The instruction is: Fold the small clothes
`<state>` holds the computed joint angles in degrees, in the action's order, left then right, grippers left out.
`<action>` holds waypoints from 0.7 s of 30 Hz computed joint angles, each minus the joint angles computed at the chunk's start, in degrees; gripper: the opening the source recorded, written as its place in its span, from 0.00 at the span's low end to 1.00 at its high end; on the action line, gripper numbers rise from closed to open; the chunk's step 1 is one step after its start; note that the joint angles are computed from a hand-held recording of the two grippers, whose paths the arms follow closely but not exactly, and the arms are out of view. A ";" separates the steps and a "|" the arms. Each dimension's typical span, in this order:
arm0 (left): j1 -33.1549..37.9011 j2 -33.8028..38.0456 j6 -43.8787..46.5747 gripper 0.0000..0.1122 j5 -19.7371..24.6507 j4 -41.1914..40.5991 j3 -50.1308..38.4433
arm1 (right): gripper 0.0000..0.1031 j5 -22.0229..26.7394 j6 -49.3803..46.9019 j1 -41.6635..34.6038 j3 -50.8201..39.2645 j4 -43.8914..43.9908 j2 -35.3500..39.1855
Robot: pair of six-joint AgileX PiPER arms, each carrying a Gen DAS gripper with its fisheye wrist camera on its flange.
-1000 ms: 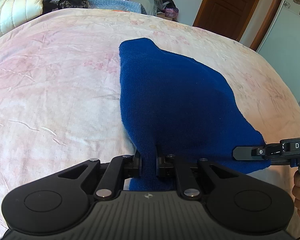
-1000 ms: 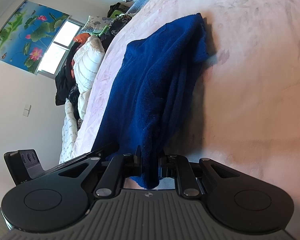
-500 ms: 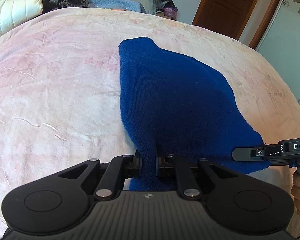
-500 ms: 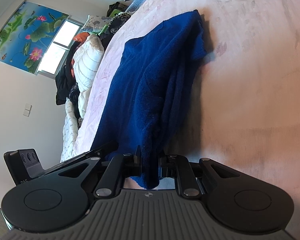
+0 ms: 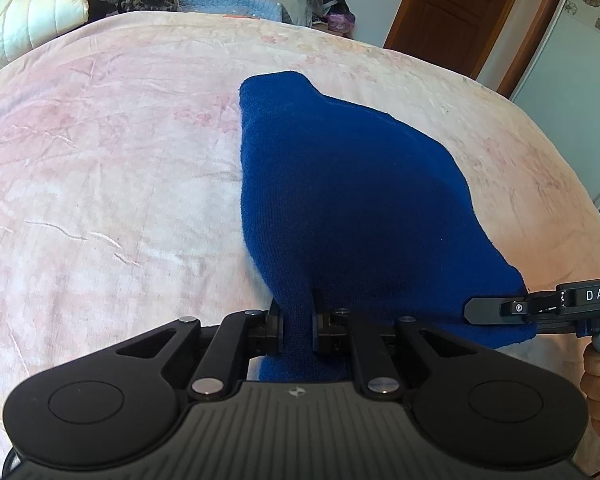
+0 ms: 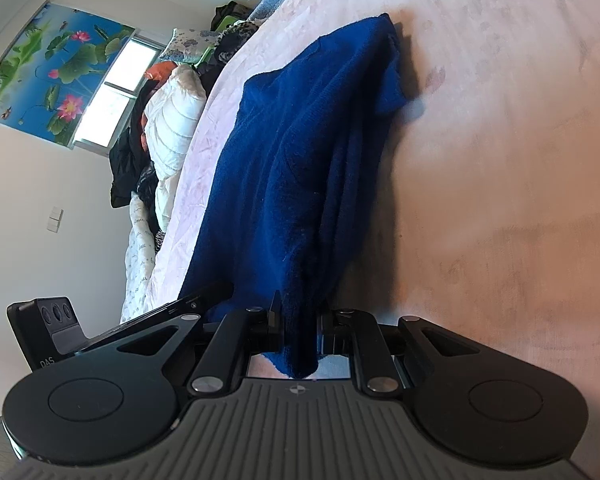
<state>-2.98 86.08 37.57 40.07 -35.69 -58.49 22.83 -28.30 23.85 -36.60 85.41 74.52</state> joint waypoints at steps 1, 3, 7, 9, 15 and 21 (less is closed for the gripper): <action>0.06 0.05 0.17 0.10 0.00 -0.12 0.03 | 0.17 -0.28 0.15 0.29 0.08 -0.07 -0.24; 0.21 0.18 0.55 0.10 0.03 -0.40 0.08 | 0.17 -0.58 1.00 0.68 0.14 -0.82 -0.57; 0.37 0.14 1.03 0.10 0.02 -0.68 0.28 | 0.17 -0.76 2.32 0.98 0.05 -1.95 -0.66; 0.54 0.13 1.36 0.10 0.13 -0.89 0.37 | 0.17 -0.91 2.71 1.18 0.12 -2.24 -0.83; 0.84 -0.08 2.06 0.10 0.18 -1.24 0.77 | 0.17 -1.53 4.02 2.11 -0.29 -3.28 -0.78; 0.93 -0.16 2.22 0.10 0.13 -1.30 0.93 | 0.17 -2.17 4.21 2.80 -0.01 -3.30 -0.94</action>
